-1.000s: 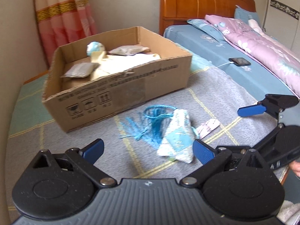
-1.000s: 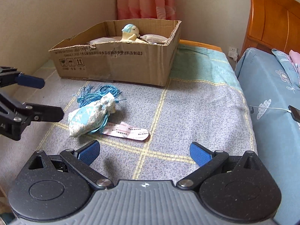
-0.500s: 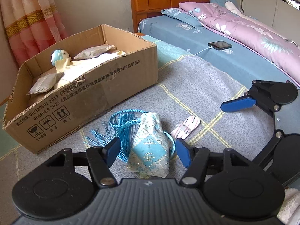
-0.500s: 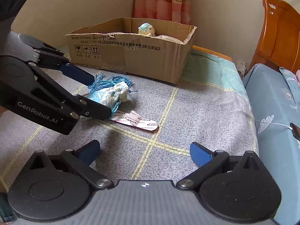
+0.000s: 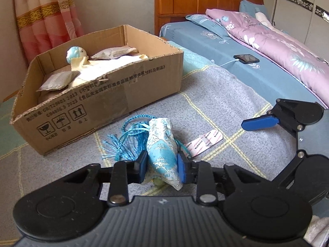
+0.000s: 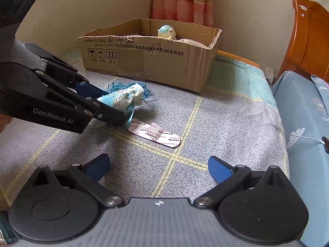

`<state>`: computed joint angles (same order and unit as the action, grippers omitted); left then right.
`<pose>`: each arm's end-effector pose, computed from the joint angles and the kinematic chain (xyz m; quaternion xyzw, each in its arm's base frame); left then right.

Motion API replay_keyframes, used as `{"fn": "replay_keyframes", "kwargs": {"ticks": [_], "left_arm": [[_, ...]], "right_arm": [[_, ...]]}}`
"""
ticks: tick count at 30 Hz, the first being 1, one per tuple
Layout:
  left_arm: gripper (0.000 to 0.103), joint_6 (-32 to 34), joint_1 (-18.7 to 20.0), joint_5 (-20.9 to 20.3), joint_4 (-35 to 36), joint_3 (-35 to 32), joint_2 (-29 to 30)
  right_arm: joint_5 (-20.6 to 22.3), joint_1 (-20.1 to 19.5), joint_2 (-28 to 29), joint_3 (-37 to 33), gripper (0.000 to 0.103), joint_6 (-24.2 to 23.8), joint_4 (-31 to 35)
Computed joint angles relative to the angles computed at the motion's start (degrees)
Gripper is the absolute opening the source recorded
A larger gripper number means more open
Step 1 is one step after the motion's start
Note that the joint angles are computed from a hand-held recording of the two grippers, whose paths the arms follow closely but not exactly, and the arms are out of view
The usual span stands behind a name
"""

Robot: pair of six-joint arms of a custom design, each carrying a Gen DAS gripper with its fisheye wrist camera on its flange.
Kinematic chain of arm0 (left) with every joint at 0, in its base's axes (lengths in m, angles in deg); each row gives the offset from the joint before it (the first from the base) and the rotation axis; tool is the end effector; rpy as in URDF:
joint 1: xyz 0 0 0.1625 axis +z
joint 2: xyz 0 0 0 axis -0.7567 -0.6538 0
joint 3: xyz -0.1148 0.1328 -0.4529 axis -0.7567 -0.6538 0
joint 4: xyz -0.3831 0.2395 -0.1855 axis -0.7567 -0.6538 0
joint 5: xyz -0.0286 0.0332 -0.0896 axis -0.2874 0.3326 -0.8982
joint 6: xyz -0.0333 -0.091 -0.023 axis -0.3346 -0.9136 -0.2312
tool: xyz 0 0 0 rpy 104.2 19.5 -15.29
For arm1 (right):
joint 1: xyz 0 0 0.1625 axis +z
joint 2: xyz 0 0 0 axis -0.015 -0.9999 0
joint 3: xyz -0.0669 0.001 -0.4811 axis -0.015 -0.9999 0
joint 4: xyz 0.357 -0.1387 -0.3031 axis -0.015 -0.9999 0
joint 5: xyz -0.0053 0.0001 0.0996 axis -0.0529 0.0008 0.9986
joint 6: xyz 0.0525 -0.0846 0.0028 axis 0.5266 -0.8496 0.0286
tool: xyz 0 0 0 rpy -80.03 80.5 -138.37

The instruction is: Organize soft objects

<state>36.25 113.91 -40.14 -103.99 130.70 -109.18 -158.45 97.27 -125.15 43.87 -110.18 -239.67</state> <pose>-0.2049 -0.8192 0.0881 0.4953 0.8398 -0.1398 0.1731 0.1558 -0.7139 0.1131 0.1690 -0.8622 0.3144 0.3595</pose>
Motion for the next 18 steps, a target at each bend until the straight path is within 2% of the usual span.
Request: {"fn": "replay_keyframes", "kwargs": {"ticks": [7, 12, 14, 17, 18], "left_arm": [[0.029, -2.98, 0.21, 4.56, -5.03, 1.94, -2.5], [0.029, -5.14, 0.91, 8.6, -6.05, 2.45, -3.28], [0.032, -5.69, 1.05, 9.54, -5.8, 2.65, -3.36], [0.043, -5.79, 1.02, 10.02, -6.5, 3.29, -3.47], [0.05, -5.78, 1.03, 9.67, -6.76, 3.5, -3.59]], "right_arm": [[0.84, 0.06, 0.16, -0.56, 0.103, 0.1, 1.48], [3.55, -0.42, 0.19, -2.04, 0.103, -2.42, 4.2], [4.85, -0.74, 0.2, -3.16, 0.103, -3.72, 6.3], [6.73, -1.26, 0.35, -5.39, 0.103, -5.3, 10.51], [7.84, -1.48, 0.21, -5.97, 0.103, -5.86, 12.19]]}}
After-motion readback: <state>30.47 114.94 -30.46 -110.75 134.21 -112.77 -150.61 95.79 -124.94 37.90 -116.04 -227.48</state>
